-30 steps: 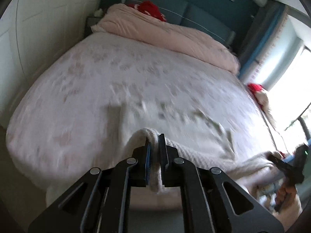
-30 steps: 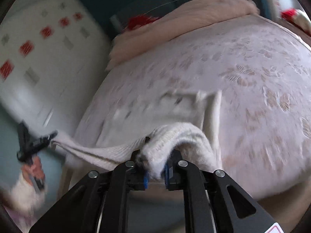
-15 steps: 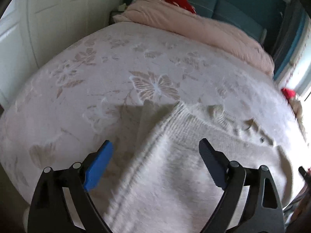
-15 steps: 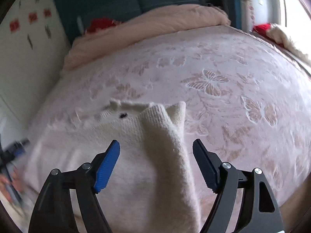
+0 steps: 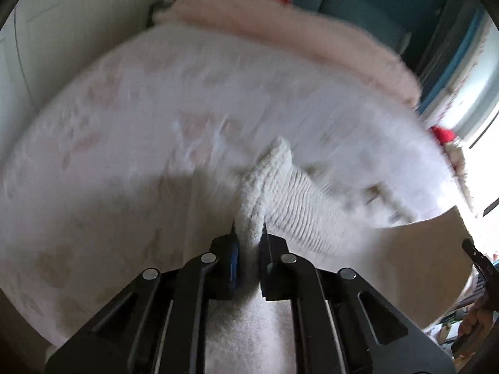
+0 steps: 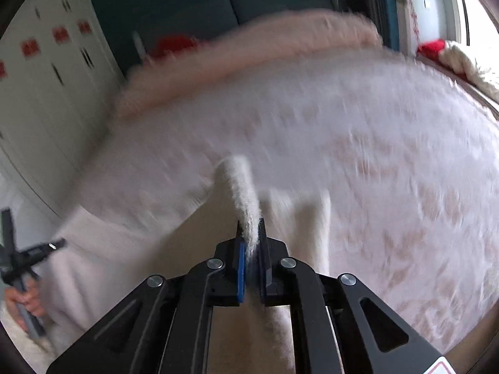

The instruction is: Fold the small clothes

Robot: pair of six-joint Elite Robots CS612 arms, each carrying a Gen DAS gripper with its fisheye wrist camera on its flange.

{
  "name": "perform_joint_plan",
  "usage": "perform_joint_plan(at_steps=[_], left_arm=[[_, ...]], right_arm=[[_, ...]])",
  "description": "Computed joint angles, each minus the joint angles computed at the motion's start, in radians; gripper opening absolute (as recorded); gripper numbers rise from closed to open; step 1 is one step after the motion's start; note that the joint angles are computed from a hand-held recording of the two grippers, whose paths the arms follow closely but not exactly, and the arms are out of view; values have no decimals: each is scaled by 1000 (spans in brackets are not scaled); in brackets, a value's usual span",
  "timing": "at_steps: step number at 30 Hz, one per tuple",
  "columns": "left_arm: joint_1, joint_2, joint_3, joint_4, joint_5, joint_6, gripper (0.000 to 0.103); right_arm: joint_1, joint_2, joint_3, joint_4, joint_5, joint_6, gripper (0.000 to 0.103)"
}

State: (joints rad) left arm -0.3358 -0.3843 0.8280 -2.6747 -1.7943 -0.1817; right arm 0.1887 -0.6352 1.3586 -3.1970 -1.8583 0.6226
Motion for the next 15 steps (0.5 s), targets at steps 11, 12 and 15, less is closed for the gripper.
perform_joint_plan(at_steps=[11, 12, 15], left_arm=[[-25, 252, -489, 320, 156, -31, 13], [-26, 283, -528, 369, 156, -39, 14], [-31, 259, -425, 312, 193, -56, 18]], right_arm=[[-77, 122, -153, 331, 79, 144, 7], [-83, 142, -166, 374, 122, 140, 8], [-67, 125, -129, 300, 77, 168, 15]])
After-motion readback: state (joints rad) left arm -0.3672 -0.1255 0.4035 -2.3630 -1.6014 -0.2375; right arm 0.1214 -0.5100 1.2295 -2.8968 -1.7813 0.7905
